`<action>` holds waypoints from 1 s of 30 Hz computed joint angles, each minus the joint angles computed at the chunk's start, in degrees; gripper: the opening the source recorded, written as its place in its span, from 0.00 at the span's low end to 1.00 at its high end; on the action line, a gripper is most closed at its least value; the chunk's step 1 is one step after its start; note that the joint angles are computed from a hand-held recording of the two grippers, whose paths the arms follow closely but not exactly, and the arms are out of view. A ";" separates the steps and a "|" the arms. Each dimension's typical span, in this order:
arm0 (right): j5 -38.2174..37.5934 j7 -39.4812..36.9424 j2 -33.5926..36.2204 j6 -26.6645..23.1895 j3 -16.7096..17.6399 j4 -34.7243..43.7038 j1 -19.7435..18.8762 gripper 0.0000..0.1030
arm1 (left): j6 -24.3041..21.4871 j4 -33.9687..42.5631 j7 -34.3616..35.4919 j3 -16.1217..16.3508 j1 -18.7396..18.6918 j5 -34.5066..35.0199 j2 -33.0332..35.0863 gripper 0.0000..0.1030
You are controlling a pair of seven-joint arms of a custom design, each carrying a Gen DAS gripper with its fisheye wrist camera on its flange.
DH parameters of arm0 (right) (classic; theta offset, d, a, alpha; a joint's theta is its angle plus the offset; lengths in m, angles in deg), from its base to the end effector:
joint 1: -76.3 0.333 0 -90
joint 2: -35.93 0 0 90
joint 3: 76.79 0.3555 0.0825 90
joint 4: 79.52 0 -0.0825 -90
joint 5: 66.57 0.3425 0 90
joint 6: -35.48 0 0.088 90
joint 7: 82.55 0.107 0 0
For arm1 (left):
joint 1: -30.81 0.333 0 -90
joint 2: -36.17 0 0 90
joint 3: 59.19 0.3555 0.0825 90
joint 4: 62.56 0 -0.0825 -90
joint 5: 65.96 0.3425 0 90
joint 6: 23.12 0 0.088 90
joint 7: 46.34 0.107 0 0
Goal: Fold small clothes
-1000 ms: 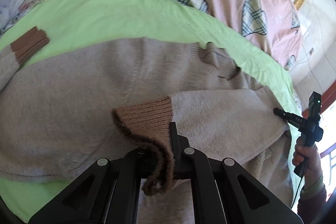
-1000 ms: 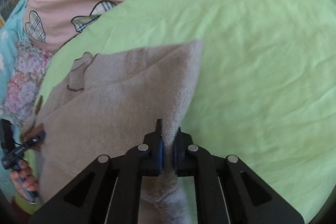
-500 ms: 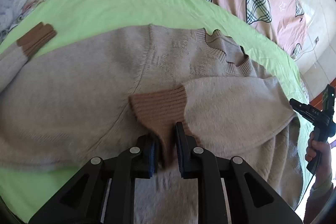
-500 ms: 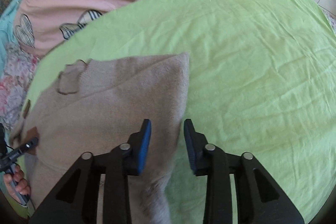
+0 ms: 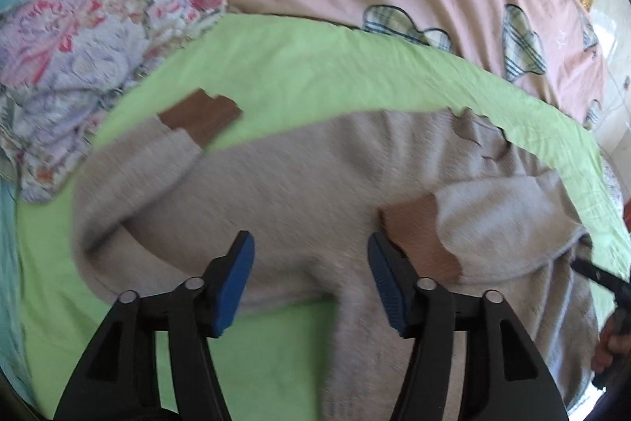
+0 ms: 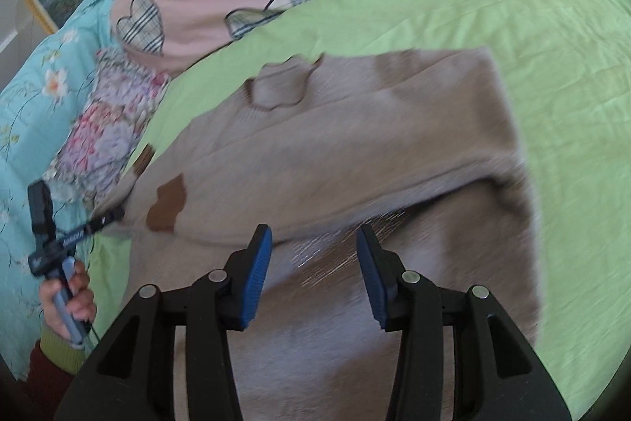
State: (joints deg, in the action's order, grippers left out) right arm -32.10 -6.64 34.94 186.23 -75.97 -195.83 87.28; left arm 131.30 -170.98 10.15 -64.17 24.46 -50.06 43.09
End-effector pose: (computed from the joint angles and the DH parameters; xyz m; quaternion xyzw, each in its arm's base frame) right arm 0.5443 0.0996 0.5779 -0.6638 0.6542 -0.0596 0.3575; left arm 0.5917 -0.1249 0.5756 -0.7217 0.6003 -0.2707 0.2136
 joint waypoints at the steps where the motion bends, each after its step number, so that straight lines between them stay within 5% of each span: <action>1: 0.53 -0.21 -0.14 -0.32 0.28 -0.35 0.29 0.45 | -1.03 1.18 -1.34 0.59 -0.11 1.48 0.59 0.71; 7: 3.39 -1.82 -1.26 -2.11 0.53 -2.03 1.50 0.49 | -5.02 7.22 -3.27 2.61 0.58 4.11 3.99 0.74; 13: 4.70 -2.33 -2.13 -2.44 0.26 -2.94 2.30 0.50 | -15.46 18.64 -4.60 5.16 -0.42 9.48 11.52 0.81; 18: 6.03 -2.89 -1.93 -3.14 0.18 -2.83 2.74 0.51 | -22.60 28.89 0.03 5.57 0.82 6.23 19.73 0.81; 21: 6.41 -3.04 -1.77 -3.70 0.24 -2.75 2.81 0.51 | -21.25 29.48 1.85 5.58 1.92 3.36 21.38 0.82; 22: 6.36 -2.99 -1.77 -3.77 0.27 -2.78 2.80 0.51 | -20.48 29.09 1.86 5.85 1.87 3.03 21.32 0.79; 24: 6.57 -2.99 -1.79 -3.80 0.29 -2.83 2.81 0.51 | -18.74 27.87 1.00 6.74 1.71 2.95 20.93 0.47; 25: 6.70 -3.02 -1.79 -3.74 0.30 -2.85 2.81 0.51 | -18.09 27.25 0.78 7.02 1.69 2.97 20.62 0.39; 26: 6.81 -3.05 -1.82 -3.54 0.33 -2.97 2.84 0.51 | -16.94 26.14 0.47 7.17 1.82 2.83 19.95 0.19; 27: 7.03 -3.16 -1.83 -3.43 0.34 -2.99 2.86 0.51 | -16.63 25.46 0.25 7.24 1.81 2.65 19.41 0.10; 30: 7.94 -3.88 -1.91 -3.22 0.34 -3.10 2.96 0.51 | -13.30 21.55 -0.88 6.92 1.70 2.21 16.28 0.09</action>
